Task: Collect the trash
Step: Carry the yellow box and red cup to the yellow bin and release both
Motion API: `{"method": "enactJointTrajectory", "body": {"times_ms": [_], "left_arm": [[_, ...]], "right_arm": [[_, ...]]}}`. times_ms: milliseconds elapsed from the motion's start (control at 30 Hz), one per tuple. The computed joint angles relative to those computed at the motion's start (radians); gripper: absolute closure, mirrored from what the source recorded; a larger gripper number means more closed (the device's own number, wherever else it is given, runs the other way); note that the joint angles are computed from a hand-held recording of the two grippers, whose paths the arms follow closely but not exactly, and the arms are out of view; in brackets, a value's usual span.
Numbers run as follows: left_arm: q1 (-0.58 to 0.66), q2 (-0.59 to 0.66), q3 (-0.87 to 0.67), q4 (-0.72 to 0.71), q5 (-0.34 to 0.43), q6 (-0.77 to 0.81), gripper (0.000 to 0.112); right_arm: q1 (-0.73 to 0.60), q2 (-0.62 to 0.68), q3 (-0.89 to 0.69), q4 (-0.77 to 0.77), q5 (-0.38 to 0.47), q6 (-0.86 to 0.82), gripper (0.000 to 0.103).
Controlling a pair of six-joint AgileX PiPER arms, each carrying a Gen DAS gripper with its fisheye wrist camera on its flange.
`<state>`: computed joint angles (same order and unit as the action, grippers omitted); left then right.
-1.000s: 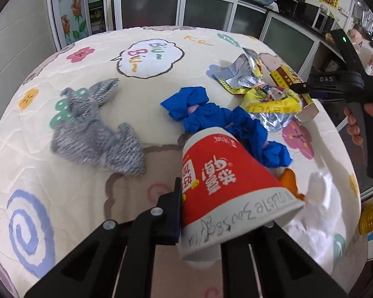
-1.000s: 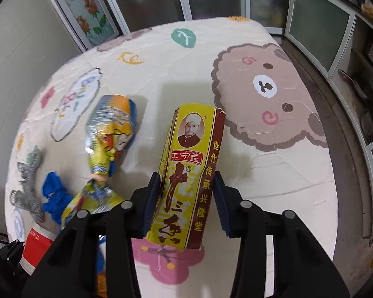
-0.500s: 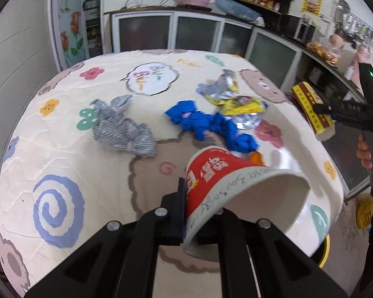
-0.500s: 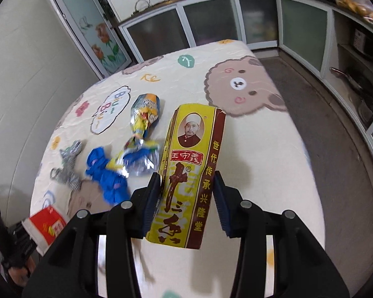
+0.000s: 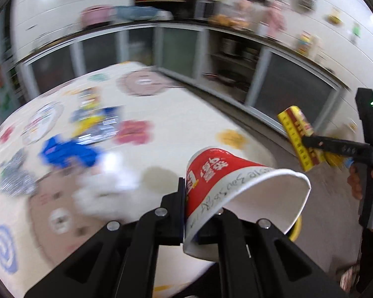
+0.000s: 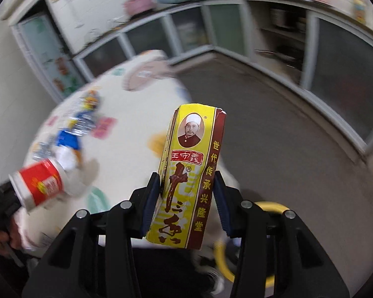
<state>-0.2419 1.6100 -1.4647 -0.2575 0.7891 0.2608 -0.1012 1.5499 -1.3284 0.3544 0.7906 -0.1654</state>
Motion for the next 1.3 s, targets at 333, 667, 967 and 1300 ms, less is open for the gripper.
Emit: {"method": "enactJointTrajectory", "body": {"times_ms": [333, 667, 967, 1300], "left_arm": [[-0.375, 0.297, -0.221, 0.015, 0.049, 0.02, 0.108], [-0.489, 0.562, -0.512, 0.107, 0.148, -0.047, 0.108], [-0.513, 0.656, -0.687, 0.104, 0.238, -0.109, 0.069], [-0.47, 0.524, -0.524, -0.006, 0.13, -0.08, 0.018]], "right_arm": [[-0.337, -0.109, 0.451, 0.099, -0.102, -0.155, 0.062], [-0.38, 0.087, 0.49, 0.084, -0.217, -0.174, 0.061], [-0.39, 0.158, 0.463, 0.051, -0.242, -0.14, 0.044], [-0.544, 0.09, 0.519, 0.066, -0.263, -0.151, 0.032]]}}
